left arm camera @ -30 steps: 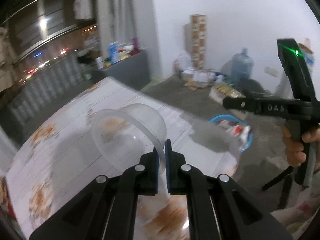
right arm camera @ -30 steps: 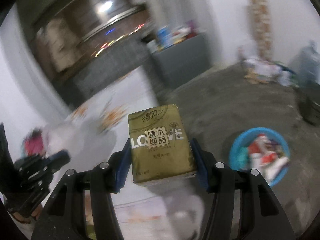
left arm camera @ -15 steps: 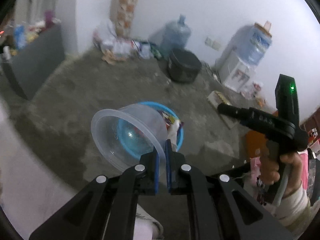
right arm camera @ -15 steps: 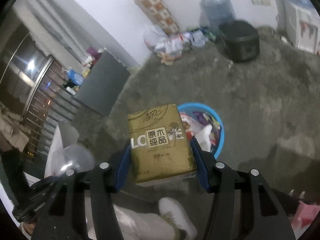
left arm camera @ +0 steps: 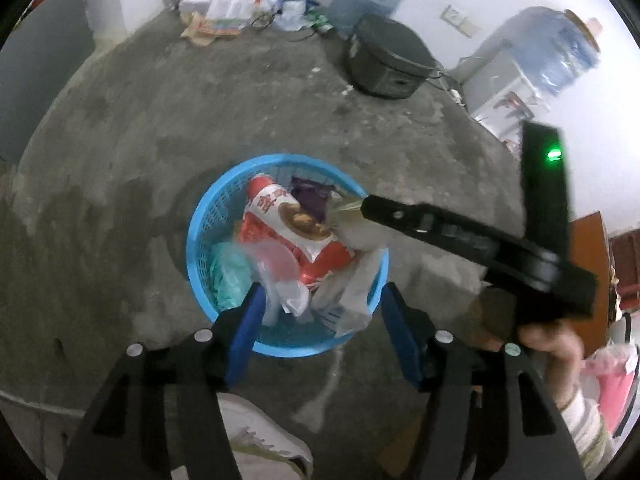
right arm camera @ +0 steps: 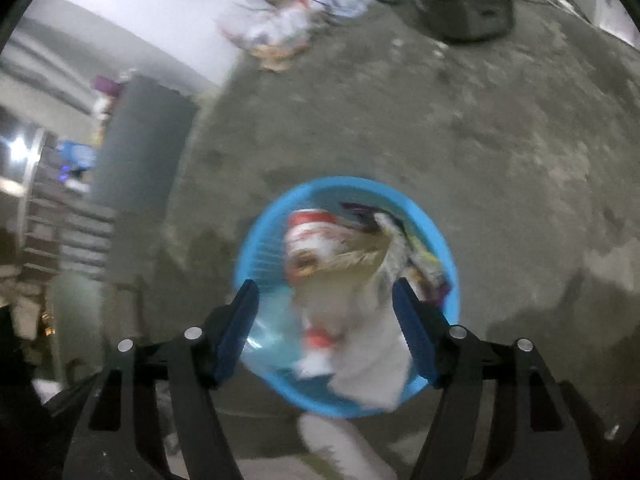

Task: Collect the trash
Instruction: 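Carry both items over the wastebasket and open both grippers, then move both grippers back toward the table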

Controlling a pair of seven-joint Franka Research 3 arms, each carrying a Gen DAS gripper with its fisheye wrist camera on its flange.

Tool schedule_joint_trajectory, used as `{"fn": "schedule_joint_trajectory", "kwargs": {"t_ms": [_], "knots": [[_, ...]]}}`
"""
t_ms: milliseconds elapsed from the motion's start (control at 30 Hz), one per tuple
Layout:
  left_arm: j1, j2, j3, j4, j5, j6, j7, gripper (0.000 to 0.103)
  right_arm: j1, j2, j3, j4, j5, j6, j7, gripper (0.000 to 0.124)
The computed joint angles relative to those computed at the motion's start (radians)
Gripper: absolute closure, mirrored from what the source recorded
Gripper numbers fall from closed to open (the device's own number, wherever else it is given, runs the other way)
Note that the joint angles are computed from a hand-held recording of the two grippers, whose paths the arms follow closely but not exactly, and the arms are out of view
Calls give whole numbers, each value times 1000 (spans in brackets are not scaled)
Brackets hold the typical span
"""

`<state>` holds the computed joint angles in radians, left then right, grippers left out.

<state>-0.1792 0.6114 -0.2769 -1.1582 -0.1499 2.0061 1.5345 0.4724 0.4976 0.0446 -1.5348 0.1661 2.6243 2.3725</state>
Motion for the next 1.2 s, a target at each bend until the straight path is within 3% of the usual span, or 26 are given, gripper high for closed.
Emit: {"fn": "schedule_joint_trajectory", "kwargs": {"t_ms": [167, 300, 500, 600, 667, 800, 900, 1033, 1133, 1200], "knots": [[36, -43, -20, -52, -67, 48, 15, 42, 8, -58, -6, -100, 6, 83, 20, 58], [68, -128, -24, -143, -118, 100, 45, 42, 21, -89, -27, -126, -39, 90, 49, 58], [128, -330, -15, -338, -235, 231, 148, 42, 78, -190, -79, -184, -218, 111, 158, 58], [137, -475, 15, -471, -290, 311, 190, 31, 102, -217, -84, -162, -341, 106, 193, 56], [124, -560, 45, -544, -291, 362, 186, 18, 128, -236, -87, -136, -453, 90, 223, 51], [95, -769, 98, -747, -218, 514, 110, 8, 160, -268, -57, -89, -621, 73, 232, 37], [150, -929, 69, -883, 25, 577, -124, 6, 188, -289, -28, -59, -735, 43, 230, 30], [299, -1107, -37, -1011, 353, 544, -441, 6, 230, -307, 18, -48, -854, 29, 236, 29], [329, -1233, -56, -1098, 459, 465, -553, 6, 267, -313, 47, -45, -938, -16, 254, 29], [294, -1312, -29, -1158, 464, 421, -588, 6, 278, -313, 69, -45, -947, -31, 241, 29]]}}
